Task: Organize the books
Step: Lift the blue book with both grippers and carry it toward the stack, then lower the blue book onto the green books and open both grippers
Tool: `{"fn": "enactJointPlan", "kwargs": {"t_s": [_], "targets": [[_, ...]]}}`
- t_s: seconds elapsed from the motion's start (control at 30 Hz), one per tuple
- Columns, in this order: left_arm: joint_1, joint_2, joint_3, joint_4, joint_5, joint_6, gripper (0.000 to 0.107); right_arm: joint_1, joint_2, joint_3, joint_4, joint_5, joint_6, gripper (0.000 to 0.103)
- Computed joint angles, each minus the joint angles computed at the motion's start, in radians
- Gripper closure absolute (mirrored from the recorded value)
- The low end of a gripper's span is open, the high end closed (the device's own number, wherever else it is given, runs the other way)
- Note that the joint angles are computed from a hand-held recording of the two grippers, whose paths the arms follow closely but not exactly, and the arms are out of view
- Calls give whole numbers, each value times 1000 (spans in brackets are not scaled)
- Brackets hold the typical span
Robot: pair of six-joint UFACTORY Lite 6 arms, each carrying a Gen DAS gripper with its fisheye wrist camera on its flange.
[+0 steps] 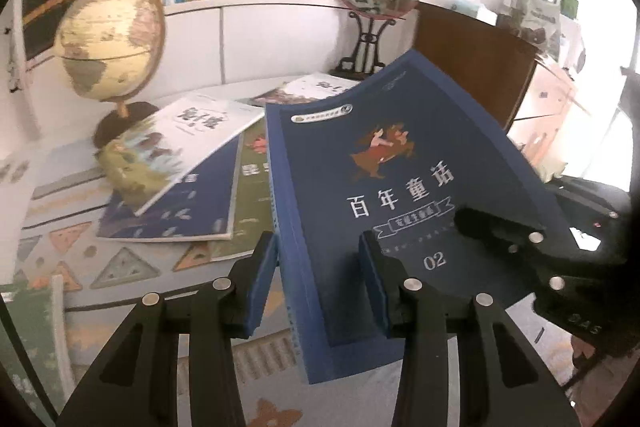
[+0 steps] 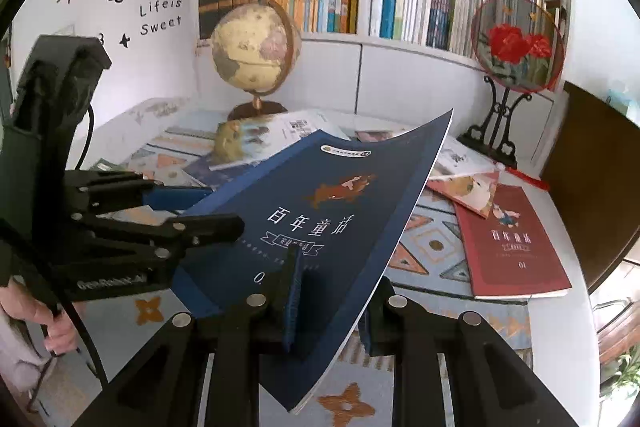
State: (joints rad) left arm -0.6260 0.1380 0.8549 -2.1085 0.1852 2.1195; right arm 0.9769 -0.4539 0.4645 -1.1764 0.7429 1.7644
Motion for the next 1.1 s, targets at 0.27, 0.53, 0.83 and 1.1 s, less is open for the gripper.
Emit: {"fn": "enactJointPlan", "kwargs": {"t_s": [0.27,0.53,0.83,1.1], "targets": [[185,-181,-119,344,63,-289,69,97,228,228,-49,36,68,80],[519,-276,-157,626,191,-426,69,137,581,570,-128,-5,149,80],[899,-248,-101,736,376,-374,69,161,958,1052,-77,-55,69,80],[1134,-118,-3,759,464,-304,67,189,1322,1568,121,-58,-144,80]]}}
